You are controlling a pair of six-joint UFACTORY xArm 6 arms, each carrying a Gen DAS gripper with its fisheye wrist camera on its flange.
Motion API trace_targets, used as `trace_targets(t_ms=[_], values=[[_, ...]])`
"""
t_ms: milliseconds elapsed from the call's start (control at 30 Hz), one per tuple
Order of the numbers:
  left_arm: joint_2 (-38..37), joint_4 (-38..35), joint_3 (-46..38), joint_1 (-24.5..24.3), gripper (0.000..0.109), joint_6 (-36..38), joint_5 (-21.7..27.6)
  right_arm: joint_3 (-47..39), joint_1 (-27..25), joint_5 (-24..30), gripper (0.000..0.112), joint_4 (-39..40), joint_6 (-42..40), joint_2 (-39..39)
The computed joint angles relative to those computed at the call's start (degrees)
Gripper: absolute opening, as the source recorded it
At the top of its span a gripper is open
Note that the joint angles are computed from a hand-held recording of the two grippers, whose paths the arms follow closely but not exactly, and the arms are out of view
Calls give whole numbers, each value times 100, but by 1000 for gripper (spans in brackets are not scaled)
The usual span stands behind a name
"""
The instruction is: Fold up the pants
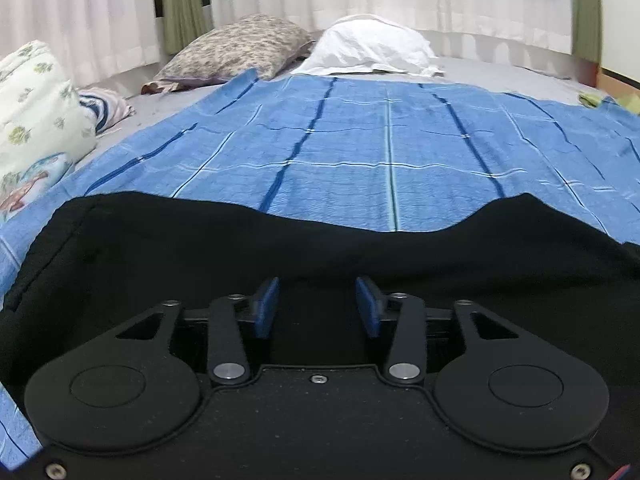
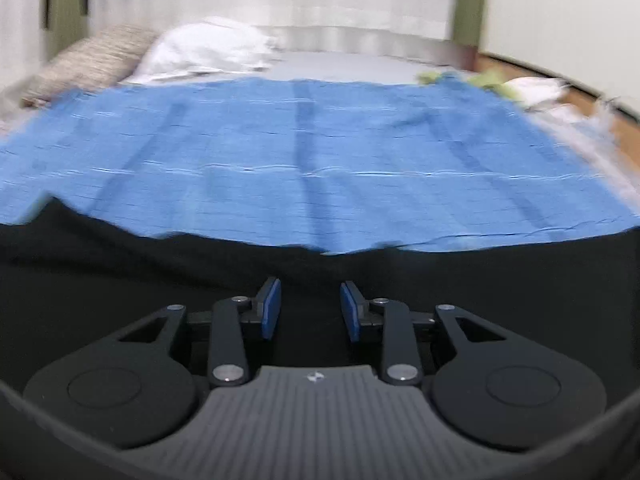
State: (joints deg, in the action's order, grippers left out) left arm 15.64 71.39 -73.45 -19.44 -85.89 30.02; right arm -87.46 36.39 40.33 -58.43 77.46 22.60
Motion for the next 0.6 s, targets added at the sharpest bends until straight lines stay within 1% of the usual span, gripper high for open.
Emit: trace_targets(t_ms=[33, 67, 133, 200, 233, 267, 300, 367, 433, 500, 533, 600], values=[[-37, 16, 47, 29, 44, -28, -27, 51, 19, 273, 56, -77, 14, -43], [-31, 15, 31, 35, 45, -18, -21, 194, -16, 320, 57, -152, 59, -137], [-25, 44, 24, 16, 46, -39, 13, 536, -190, -40, 57, -155, 158, -374], [-100, 98, 127, 64, 47, -75, -36, 579, -233, 102, 58, -150, 88, -436], [-135, 129, 173, 76, 47, -113, -53, 555, -229, 282, 60, -173, -5, -433], [-150, 158, 196, 84, 47, -152, -69, 555, -249, 402, 68, -169, -67, -440], [-151, 178, 201, 88, 48, -182, -79, 659, -314, 320, 71, -165, -45, -512], [-121, 210, 176, 92, 48, -206, -79, 922, -516, 20, 72, -32, 96, -717], [-119, 222, 176, 93, 48, -205, -71, 1113, -604, 128, 69, -30, 194, -921], [-115, 256, 176, 93, 48, -226, -62, 1543, -713, 9, 68, -176, 490, -1322], [-114, 259, 171, 92, 48, -226, -59, 1757, -776, -83, 69, -213, 646, -1520], [-113, 242, 171, 95, 49, -216, -65, 2375, -960, -491, 69, -336, 1063, -2076]])
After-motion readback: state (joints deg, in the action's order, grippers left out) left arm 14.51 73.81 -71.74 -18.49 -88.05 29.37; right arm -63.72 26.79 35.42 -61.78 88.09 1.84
